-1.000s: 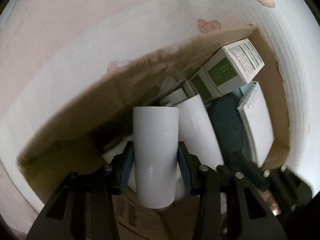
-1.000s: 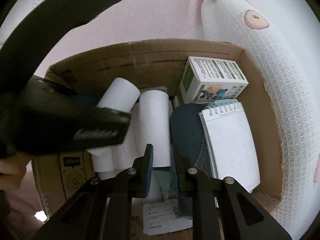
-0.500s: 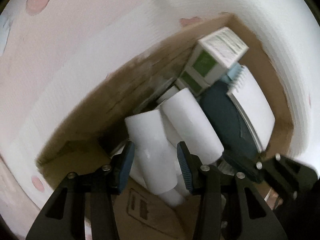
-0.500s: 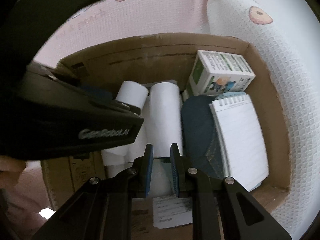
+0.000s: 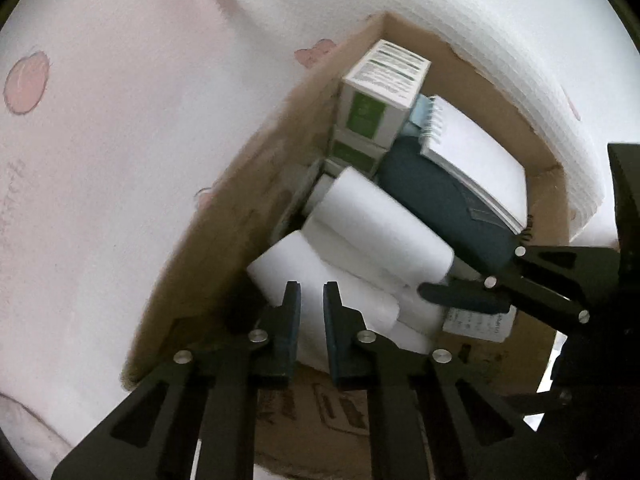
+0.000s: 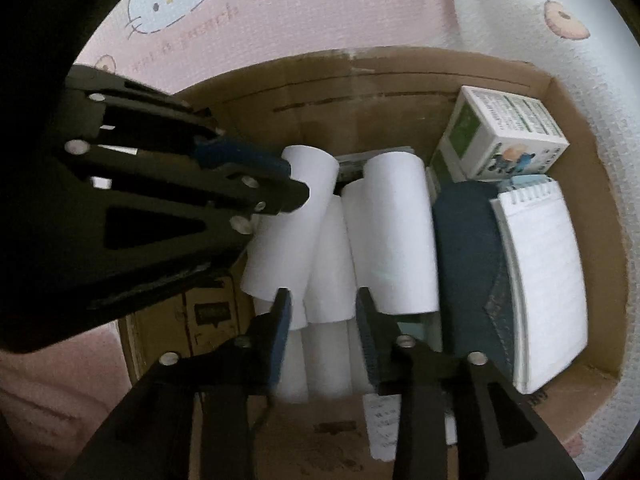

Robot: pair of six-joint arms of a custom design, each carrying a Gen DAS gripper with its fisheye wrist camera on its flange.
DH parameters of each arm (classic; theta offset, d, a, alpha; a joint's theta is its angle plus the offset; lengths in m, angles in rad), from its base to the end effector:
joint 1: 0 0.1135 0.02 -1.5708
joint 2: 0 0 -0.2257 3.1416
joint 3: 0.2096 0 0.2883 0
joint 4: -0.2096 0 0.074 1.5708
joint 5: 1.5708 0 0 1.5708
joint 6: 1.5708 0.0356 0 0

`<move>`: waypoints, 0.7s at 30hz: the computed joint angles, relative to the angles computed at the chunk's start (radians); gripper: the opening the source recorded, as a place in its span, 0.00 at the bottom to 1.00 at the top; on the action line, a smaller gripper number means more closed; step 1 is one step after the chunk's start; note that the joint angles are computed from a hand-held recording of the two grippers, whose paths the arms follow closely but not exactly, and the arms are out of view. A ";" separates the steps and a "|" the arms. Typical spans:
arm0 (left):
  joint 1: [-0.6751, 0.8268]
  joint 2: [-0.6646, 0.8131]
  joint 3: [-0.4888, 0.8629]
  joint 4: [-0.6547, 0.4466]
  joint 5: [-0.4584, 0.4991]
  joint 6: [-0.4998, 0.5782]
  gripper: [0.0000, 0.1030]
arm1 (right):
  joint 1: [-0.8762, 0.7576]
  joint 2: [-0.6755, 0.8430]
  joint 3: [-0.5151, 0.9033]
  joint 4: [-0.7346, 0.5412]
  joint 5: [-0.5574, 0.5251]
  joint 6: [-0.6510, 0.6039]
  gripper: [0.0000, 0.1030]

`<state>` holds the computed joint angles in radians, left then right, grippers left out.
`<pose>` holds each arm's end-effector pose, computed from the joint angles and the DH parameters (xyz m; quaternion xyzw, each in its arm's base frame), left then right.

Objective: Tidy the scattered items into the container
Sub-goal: 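Open both tools and press the tubes down among the rolls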

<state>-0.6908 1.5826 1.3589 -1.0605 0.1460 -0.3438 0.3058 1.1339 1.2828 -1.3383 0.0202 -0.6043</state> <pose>0.2601 -0.2218 0.2304 0.1807 0.9705 -0.1332 0.0881 0.2246 0.0701 0.3174 -0.4298 0.8828 -0.0380 0.1860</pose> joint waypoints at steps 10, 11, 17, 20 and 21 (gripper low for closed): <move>-0.015 -0.032 -0.032 0.055 -0.023 0.034 0.12 | 0.063 0.047 -0.008 0.030 -0.010 0.078 0.48; -0.011 -0.041 -0.038 0.051 -0.019 0.041 0.12 | 0.069 0.050 -0.015 0.039 -0.002 0.080 0.48; -0.041 -0.034 -0.017 0.028 -0.015 0.039 0.12 | 0.057 0.053 -0.046 0.066 0.006 0.040 0.37; -0.041 -0.020 -0.007 0.021 0.013 0.070 0.12 | 0.045 0.027 -0.069 0.063 0.006 -0.010 0.37; -0.042 -0.017 -0.004 0.013 0.022 0.070 0.12 | 0.038 0.022 -0.071 0.056 0.006 -0.022 0.37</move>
